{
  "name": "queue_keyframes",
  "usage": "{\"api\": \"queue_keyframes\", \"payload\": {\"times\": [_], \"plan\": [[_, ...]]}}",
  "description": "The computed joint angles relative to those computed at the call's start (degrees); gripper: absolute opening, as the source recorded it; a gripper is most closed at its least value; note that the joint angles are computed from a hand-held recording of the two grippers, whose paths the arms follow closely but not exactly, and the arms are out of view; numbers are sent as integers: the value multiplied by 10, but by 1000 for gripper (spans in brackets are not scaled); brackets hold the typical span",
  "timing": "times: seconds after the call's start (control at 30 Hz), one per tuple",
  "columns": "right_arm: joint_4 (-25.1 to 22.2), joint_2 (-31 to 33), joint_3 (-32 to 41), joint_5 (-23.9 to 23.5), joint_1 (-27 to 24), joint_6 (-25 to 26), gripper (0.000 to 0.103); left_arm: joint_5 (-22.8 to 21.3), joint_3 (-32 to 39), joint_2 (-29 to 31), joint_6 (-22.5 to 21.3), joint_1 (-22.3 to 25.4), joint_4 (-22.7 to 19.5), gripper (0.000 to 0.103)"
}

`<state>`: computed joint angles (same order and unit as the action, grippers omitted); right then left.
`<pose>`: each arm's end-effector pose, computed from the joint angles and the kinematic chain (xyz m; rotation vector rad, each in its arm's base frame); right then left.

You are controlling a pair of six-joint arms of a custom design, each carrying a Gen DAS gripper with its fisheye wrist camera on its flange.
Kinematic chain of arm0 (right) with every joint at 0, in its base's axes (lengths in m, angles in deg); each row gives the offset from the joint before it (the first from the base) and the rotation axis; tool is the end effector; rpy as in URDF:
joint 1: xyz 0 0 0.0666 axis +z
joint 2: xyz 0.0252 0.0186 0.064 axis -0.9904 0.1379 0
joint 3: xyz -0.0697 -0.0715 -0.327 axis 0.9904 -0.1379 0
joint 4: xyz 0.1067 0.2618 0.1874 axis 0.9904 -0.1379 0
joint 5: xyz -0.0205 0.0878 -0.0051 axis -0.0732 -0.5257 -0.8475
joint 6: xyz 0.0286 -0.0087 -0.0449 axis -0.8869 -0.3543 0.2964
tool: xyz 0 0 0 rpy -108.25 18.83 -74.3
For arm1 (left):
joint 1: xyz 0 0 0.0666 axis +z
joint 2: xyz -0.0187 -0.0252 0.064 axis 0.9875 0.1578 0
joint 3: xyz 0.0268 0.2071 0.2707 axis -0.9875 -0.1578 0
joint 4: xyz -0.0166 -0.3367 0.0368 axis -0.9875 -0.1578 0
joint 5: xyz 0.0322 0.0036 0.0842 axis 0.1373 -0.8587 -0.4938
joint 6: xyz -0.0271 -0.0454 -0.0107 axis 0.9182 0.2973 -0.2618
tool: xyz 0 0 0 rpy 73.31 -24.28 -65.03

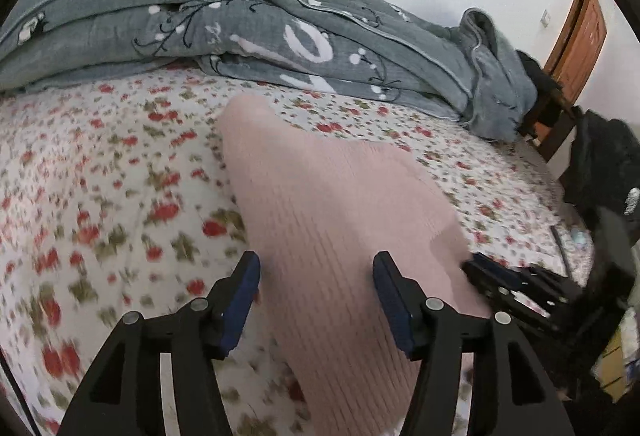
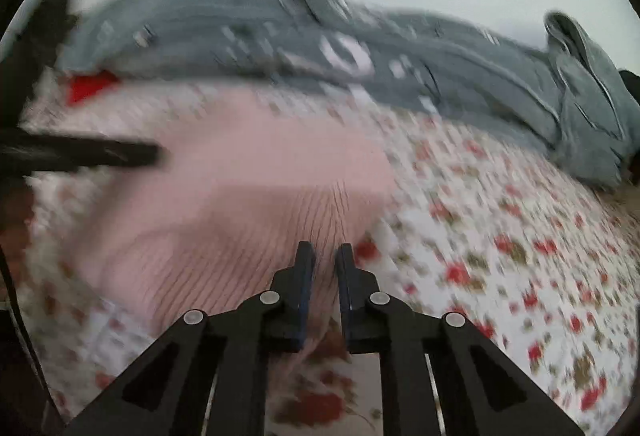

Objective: Fold small clothes

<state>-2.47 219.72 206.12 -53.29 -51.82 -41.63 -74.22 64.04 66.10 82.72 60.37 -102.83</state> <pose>0.5851 0.3388 0.3667 -0.6329 2.3327 0.1757 0.5594 -0.2090 0.3713 -0.1432 2.3726 -0.3668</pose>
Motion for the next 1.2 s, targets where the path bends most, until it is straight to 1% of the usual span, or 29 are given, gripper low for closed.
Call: {"api": "queue_keyframes", "payload": {"times": [0.03,0.07,0.17,0.2,0.27,0.3,0.33,0.4,0.47,0.5,0.6,0.73,0.9,0.97,1.0,1.07,1.13,1.2], "plan": [[-3,-2,1,-1,-2,-12,11,-3,-8,-6,3,-3,2,57],[16,-19,-28,-4,-2,-16,11,-8,-10,-8,4,-6,-2,57],[27,-41,-43,-9,-2,-29,12,-25,-27,-21,4,-17,0,57],[39,-54,-63,-15,-3,-37,12,-30,-33,-25,4,-21,1,57],[78,-86,-111,-42,-6,-58,12,-40,-40,-29,5,-28,0,57],[85,-93,-123,-50,-6,-61,12,-46,-39,-28,7,-31,-5,57],[86,-97,-131,-49,-4,-59,12,-52,-37,-27,8,-33,-9,57],[72,-87,-124,-33,1,-52,12,-64,-38,-25,10,-38,-12,58],[36,-63,-96,-30,0,-59,12,-70,-36,-23,13,-40,-16,58],[27,-58,-90,-32,-1,-63,12,-71,-35,-21,15,-41,-18,59],[27,-61,-98,-43,-5,-76,13,-75,-46,-26,19,-43,-14,59],[20,-68,-103,-40,-5,-78,13,-62,-70,-38,24,-40,-1,60],[41,-98,-161,-49,-8,-81,17,-40,-110,-57,31,-39,19,60],[49,-113,-183,-68,-14,-81,17,-27,-132,-72,32,-37,30,60],[56,-120,-193,-84,-20,-86,19,-22,-139,-78,33,-36,37,60],[66,-127,-196,-96,-27,-95,24,-23,-151,-91,31,-34,50,60],[80,-127,-188,-103,-31,-105,29,-37,-147,-95,27,-34,54,60],[73,-110,-155,-107,-33,-112,31,-43,-131,-86,24,-32,46,60]]}}
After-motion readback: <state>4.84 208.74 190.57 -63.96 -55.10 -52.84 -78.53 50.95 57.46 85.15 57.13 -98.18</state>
